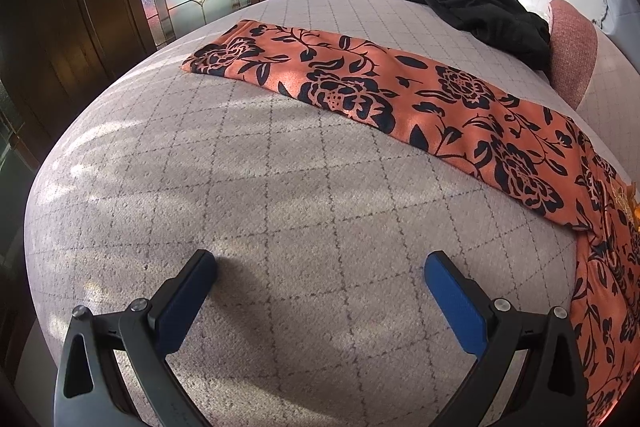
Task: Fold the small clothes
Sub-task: 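Grasp the sleeve cuff with the right tool and fold it across the shirt body, then grasp the other sleeve cuff with the left tool and fold it across the body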
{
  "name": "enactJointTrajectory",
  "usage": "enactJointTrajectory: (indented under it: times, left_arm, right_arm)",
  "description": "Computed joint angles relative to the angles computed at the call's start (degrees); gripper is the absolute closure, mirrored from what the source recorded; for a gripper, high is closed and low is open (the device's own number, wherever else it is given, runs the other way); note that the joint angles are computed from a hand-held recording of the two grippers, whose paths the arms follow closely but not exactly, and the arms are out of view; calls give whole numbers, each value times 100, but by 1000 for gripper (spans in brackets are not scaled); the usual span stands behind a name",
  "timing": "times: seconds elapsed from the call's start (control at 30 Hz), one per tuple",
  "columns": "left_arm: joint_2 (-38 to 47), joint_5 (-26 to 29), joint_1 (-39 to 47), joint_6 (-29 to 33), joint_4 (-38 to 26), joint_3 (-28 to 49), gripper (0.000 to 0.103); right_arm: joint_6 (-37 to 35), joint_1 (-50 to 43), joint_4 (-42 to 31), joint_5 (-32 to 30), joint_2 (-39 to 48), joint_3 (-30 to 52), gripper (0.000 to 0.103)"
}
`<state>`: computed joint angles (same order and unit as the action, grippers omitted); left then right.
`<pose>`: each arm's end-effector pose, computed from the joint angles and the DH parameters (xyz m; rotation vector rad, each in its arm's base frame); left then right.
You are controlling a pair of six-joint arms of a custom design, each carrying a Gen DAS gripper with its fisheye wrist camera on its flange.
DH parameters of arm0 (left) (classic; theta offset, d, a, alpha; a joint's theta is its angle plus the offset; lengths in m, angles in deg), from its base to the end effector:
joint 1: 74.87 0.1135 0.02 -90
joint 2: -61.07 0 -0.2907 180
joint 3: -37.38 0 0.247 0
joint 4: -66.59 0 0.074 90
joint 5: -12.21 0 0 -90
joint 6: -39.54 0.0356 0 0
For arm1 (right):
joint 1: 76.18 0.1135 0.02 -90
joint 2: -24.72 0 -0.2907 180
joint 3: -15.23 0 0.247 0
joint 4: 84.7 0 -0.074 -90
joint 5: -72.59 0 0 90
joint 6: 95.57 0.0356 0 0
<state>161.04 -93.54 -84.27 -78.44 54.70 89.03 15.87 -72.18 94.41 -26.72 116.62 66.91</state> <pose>0.2861 -0.0376 0.1214 -0.5066 2.5132 0.1173 0.2993 0.0267 0.1728 0.2657 2.2966 0.4147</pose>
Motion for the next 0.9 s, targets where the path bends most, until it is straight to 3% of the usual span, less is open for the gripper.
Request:
enactJointTrajectory:
  times: [0.1, 0.17, 0.2, 0.23, 0.3, 0.33, 0.43, 0.5, 0.6, 0.77, 0.9]
  left_arm:
    - [-19, 17, 15, -2, 44, -33, 0]
    - [-3, -50, -14, -9, 41, -27, 0]
    - [-15, -48, -15, -4, 60, -42, 0]
    - [-33, 8, 21, 1, 84, -61, 0]
    - [-146, 194, 127, -25, 81, -89, 0]
    - [-298, 483, 272, -41, 97, -140, 0]
    - [-832, 2103, 1100, -212, 776, -540, 0]
    - [-837, 2703, 1585, -204, 917, -433, 0]
    - [-279, 3240, 2190, -127, 723, 327, 0]
    - [1242, 3991, 2855, -684, 335, 1959, 2]
    - [1724, 4049, 2976, -934, 493, 2433, 4]
  right_arm:
    - [88, -1155, -221, -545, 304, 179, 8]
    - [363, -1975, -1044, -656, 958, 604, 8]
    - [617, -2401, -1130, -1071, 1028, 557, 11]
    - [706, -2710, -694, -1695, 811, 222, 11]
    - [334, -2883, -622, -2233, 88, -221, 11]
    - [131, -2873, -636, -2260, -378, -504, 11]
    - [-417, -2631, -931, -2046, -1556, -1305, 10]
    - [-691, -2536, -1135, -2014, -2111, -1799, 10]
    - [-822, -2385, -1064, -2013, -2269, -2315, 10]
    - [-882, -1890, -448, -1419, -2292, -2789, 10]
    - [-1003, -2069, -204, -1565, -2188, -2909, 10]
